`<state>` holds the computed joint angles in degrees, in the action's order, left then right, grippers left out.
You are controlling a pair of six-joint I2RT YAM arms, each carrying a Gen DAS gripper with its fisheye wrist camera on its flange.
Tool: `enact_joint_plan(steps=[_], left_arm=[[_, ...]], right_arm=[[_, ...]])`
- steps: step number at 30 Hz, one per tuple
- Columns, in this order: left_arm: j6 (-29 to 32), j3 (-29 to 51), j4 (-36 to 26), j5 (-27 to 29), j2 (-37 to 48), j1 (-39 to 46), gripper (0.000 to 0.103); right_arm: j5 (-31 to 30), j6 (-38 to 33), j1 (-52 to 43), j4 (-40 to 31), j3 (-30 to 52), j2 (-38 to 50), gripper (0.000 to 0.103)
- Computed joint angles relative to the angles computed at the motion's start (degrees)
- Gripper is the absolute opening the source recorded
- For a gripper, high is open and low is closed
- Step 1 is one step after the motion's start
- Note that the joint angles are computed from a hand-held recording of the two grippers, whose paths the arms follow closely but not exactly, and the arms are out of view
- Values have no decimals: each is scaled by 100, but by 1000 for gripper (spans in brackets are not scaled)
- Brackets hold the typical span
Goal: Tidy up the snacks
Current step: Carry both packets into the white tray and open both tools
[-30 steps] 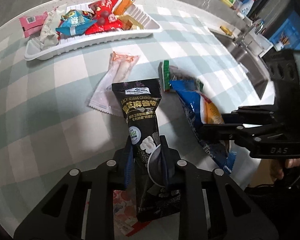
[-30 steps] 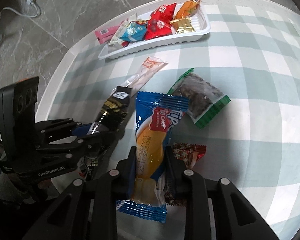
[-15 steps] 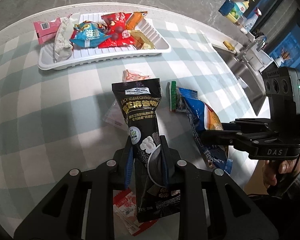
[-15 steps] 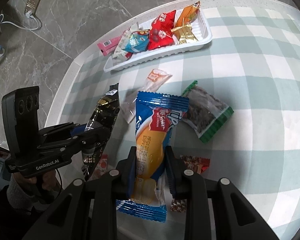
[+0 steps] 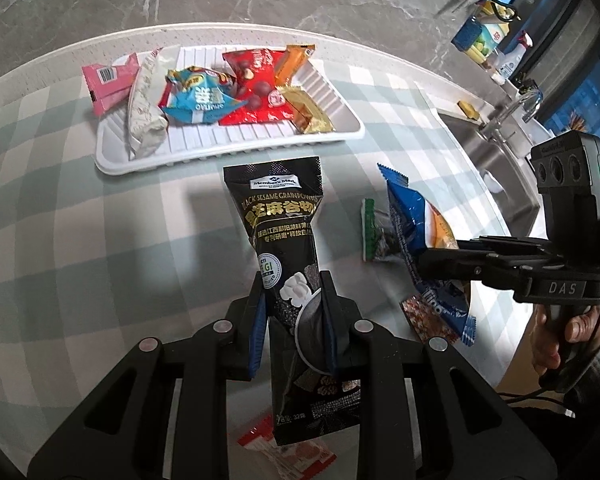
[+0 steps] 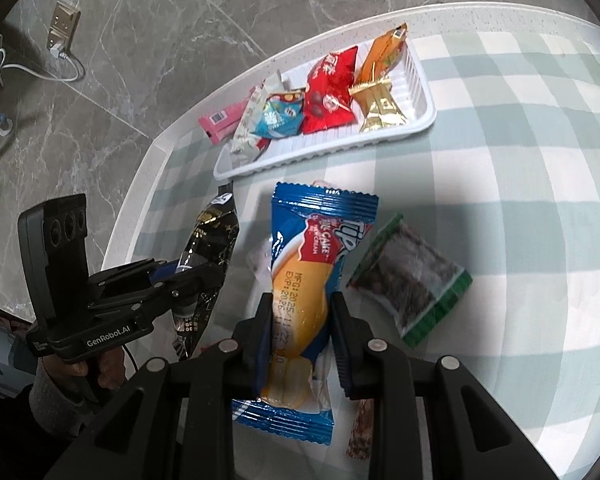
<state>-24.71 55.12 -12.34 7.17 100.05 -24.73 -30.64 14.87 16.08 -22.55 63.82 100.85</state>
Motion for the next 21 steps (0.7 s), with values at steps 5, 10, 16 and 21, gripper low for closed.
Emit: enact_joint_plan(steps=[5, 10, 16, 21], left_arm=[[85, 148, -58, 25, 88, 158, 21], [150, 333, -124, 34, 199, 287, 21], [236, 593, -197, 71, 375, 455, 21], [312, 845, -270, 115, 536, 617, 21]], right_arm=[[-42, -16, -67, -99, 346, 218, 29], [-98, -33, -140, -210, 677, 435, 29], [-128, -66, -189, -372, 1151, 741, 29], [-160, -87, -219, -527, 1602, 1028, 29]])
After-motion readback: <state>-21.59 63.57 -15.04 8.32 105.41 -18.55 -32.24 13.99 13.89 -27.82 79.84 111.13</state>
